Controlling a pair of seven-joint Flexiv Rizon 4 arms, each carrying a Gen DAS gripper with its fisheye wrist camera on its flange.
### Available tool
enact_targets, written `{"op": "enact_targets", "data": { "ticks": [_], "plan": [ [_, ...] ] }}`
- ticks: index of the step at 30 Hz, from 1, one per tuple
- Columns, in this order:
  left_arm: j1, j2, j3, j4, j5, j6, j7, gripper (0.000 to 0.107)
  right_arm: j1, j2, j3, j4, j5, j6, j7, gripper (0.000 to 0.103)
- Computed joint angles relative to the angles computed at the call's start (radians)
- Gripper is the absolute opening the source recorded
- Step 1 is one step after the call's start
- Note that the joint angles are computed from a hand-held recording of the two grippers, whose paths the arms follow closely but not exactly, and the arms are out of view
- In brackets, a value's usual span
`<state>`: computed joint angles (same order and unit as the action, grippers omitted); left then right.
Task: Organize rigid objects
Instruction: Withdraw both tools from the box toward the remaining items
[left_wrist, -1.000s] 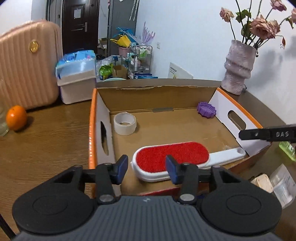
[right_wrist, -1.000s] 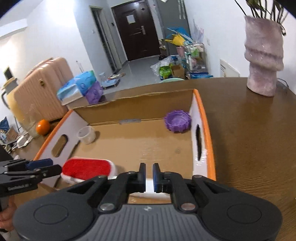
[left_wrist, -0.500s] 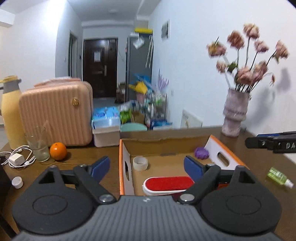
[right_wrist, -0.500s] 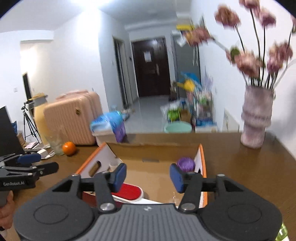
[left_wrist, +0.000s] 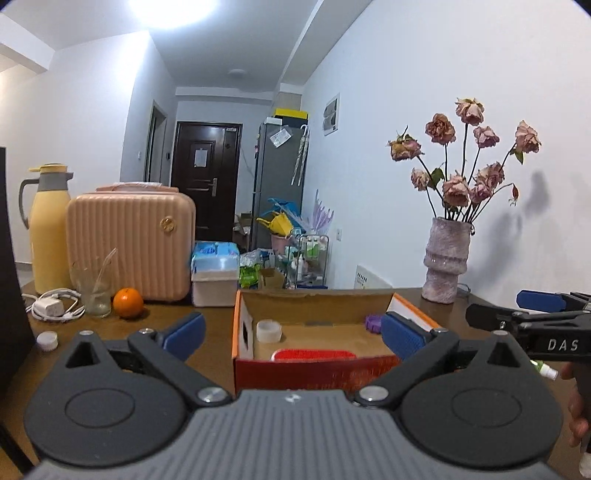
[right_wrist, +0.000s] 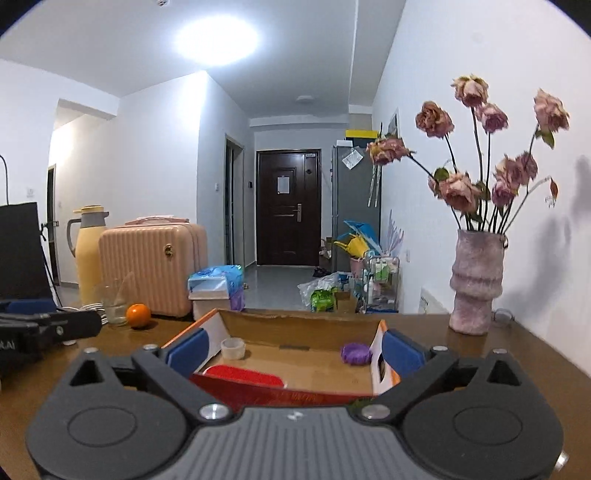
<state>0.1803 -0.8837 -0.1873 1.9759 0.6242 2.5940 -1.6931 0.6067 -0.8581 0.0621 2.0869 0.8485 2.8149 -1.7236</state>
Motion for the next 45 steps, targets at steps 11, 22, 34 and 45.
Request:
{"op": "enact_targets", "data": {
  "ticks": [11, 22, 34, 45],
  "plan": [
    [0.054, -0.043, 0.109, 0.203, 0.069, 0.303, 0.099, 0.103, 0.095, 0.073, 0.114, 0.05, 0.262, -0.093, 0.014, 0.103],
    [0.152, -0.171, 0.198, 0.326, 0.186, 0.575, 0.219, 0.103, 0.208, 0.045, 0.262, 0.034, 0.525, -0.001, -0.16, 0.103],
    [0.08, -0.213, 0.193, 0.347, 0.182, 0.523, 0.351, 0.103, 0.22, -0.205, 0.286, 0.041, 0.444, 0.202, 0.059, 0.103],
    [0.023, -0.162, 0.062, 0.284, 0.062, 0.219, 0.33, 0.103, 0.125, -0.244, 0.181, 0.119, 0.274, 0.169, 0.207, 0.101]
  ]
}}
